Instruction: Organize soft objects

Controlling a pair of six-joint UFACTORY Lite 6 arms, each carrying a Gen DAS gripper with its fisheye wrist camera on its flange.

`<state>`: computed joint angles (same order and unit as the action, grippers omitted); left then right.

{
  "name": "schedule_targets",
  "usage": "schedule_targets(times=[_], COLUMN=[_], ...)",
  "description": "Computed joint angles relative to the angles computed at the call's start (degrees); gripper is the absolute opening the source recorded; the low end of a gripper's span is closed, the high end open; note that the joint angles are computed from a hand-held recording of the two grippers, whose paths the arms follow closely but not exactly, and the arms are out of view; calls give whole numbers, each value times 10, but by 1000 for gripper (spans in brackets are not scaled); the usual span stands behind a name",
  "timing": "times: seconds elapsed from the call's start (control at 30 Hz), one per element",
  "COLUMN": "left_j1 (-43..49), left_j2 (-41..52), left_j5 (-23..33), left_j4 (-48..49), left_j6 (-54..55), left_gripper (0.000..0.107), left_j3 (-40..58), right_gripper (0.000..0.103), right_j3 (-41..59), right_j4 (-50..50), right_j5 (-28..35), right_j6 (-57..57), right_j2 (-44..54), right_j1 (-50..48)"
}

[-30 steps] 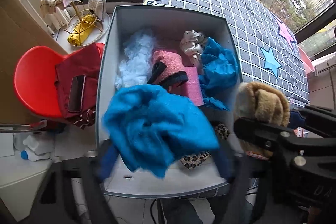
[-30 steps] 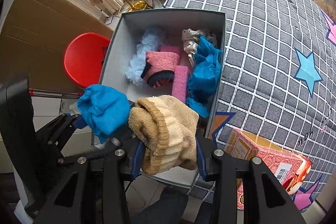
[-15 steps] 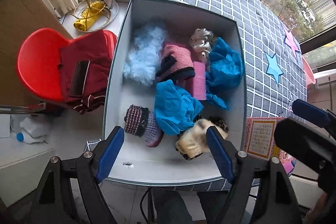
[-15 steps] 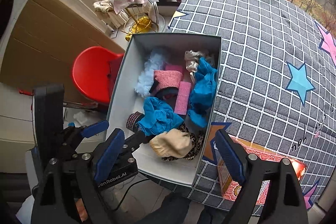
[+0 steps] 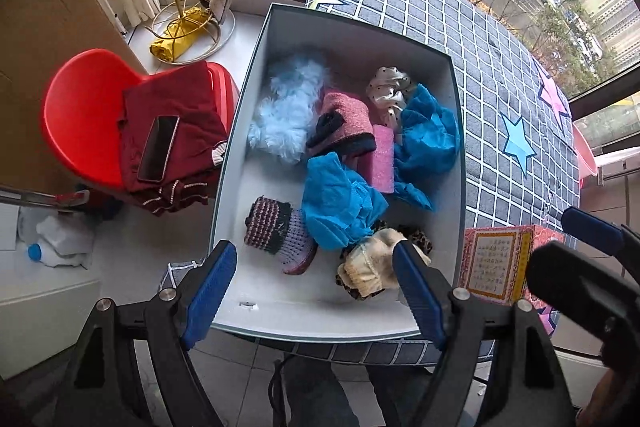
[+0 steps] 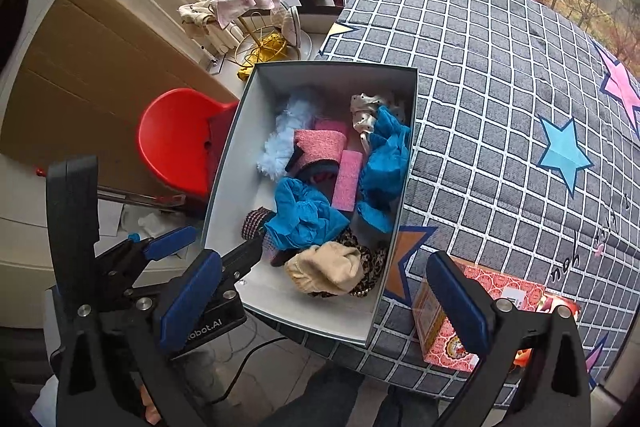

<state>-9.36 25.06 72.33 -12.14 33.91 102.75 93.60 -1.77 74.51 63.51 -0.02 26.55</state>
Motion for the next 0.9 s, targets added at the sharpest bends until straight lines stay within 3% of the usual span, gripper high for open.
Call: schedule_targets(times=[0.13,0.33,0.9], left_j1=[5,14,14], left_j2=[-5,-40,-92], left_j5=[-11,24,3], left_j4=[5,22,51], left_j6=[2,10,42], left_gripper=[83,83,83], left_j3=[-18,-11,-62], right_gripper=[103,103,103], right_j3=[9,21,29], right_j4=[-1,0,6], right_j5=[4,12,29], right_j6=[2,3,10], right_j2=[7,18,24], right_j1=[5,12,22])
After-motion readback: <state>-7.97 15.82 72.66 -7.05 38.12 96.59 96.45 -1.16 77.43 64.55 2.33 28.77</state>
